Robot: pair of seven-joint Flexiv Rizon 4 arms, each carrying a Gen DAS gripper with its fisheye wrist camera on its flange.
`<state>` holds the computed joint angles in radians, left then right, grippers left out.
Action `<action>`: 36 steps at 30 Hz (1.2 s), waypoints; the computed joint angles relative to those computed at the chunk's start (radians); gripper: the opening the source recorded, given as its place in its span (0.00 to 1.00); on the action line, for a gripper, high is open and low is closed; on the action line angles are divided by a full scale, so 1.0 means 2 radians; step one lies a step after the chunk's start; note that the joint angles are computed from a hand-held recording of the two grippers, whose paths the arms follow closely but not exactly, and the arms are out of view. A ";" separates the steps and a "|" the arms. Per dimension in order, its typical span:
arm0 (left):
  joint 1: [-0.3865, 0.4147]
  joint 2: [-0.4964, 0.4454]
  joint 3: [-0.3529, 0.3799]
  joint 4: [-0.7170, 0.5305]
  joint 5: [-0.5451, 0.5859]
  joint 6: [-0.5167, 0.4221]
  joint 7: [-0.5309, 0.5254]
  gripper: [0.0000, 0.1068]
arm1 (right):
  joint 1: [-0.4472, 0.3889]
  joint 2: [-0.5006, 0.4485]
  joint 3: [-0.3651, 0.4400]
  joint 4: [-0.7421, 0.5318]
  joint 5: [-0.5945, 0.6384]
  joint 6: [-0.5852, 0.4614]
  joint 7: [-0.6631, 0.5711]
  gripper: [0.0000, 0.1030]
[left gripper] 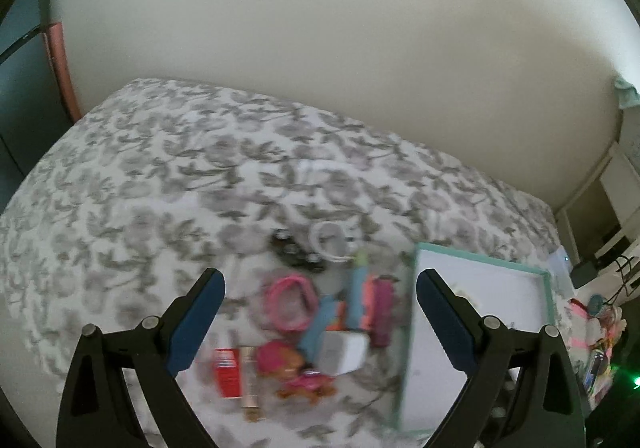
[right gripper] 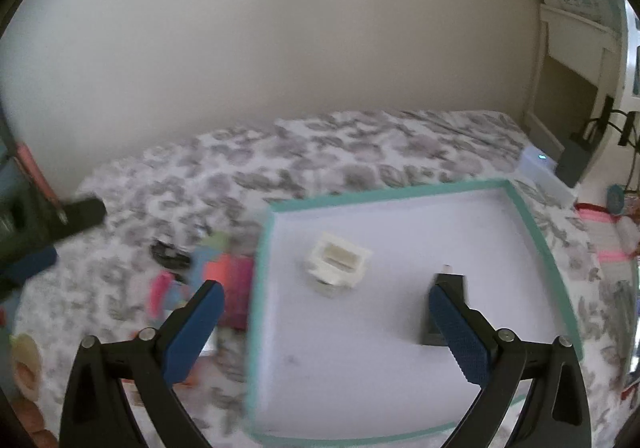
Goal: Organize rigid objects
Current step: 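Withdraw both grippers from the tray back toward the pile, then grasp the red glue bottle with the left gripper while the right grasps the white cube charger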
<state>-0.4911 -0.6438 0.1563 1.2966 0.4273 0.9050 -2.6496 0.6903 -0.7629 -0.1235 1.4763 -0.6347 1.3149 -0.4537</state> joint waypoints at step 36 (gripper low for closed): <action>0.077 0.009 -0.043 0.206 -0.166 0.107 0.101 0.83 | -0.026 -0.150 0.181 -0.267 0.286 -0.188 -0.298 0.67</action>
